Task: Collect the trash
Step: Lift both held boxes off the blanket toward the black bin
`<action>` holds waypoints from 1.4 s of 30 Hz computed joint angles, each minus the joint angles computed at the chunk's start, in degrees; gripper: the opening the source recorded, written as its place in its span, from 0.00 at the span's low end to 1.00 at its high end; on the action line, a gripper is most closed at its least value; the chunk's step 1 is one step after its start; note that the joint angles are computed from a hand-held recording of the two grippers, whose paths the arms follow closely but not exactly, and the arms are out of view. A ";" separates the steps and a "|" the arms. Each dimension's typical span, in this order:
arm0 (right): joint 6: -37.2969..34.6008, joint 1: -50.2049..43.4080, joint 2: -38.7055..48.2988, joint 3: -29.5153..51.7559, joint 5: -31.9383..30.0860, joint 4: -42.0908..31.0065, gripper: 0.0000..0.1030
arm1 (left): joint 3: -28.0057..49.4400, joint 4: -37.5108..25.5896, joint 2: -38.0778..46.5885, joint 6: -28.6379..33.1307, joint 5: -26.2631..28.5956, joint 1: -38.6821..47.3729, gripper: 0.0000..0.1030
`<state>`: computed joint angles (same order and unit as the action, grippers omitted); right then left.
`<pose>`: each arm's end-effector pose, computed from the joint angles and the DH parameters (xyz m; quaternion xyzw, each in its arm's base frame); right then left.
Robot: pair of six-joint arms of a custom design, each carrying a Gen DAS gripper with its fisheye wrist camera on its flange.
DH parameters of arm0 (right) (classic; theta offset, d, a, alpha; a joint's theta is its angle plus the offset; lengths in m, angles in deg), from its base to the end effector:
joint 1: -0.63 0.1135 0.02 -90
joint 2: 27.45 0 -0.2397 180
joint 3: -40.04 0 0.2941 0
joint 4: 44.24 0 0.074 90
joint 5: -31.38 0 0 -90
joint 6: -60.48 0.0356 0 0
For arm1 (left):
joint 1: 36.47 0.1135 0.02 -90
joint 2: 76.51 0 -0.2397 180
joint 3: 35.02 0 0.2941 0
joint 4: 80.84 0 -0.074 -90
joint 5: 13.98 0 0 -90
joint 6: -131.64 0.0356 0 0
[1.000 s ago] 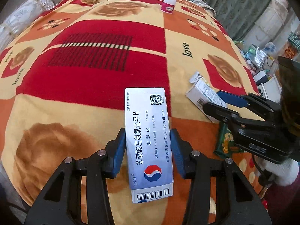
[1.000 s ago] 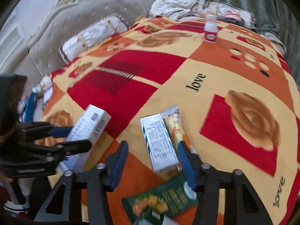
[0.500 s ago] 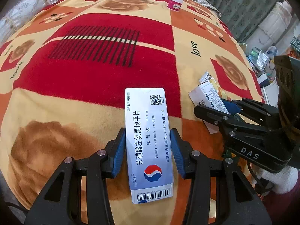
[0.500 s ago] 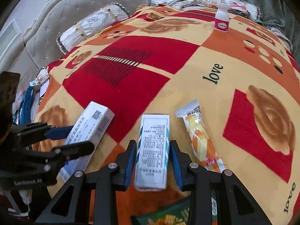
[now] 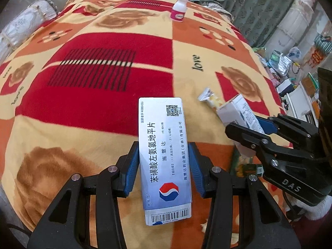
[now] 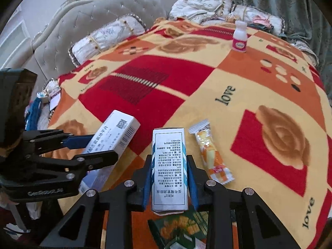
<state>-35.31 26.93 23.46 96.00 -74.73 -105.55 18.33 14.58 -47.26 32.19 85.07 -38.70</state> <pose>0.1946 0.1072 0.2355 -0.3010 0.8994 0.1831 0.2589 0.1328 -0.0108 0.2557 -0.0406 0.9633 -0.1017 0.2449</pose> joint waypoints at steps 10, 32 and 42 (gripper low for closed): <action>-4.40 -10.05 -7.95 -0.68 -2.85 -6.72 0.28 | 4.18 3.17 4.33 -10.16 -6.58 -16.10 0.43; -24.68 -43.28 -10.68 0.13 -13.25 -16.93 0.28 | 13.01 13.13 22.55 -22.36 -14.26 -40.62 0.43; -37.34 -60.96 -5.40 2.81 -18.16 -21.08 0.28 | 18.89 17.67 32.76 -24.45 -15.76 -48.34 0.43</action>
<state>-72.65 -34.03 18.07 98.81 -92.89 -126.63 37.22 32.24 -14.50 7.75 69.31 -87.04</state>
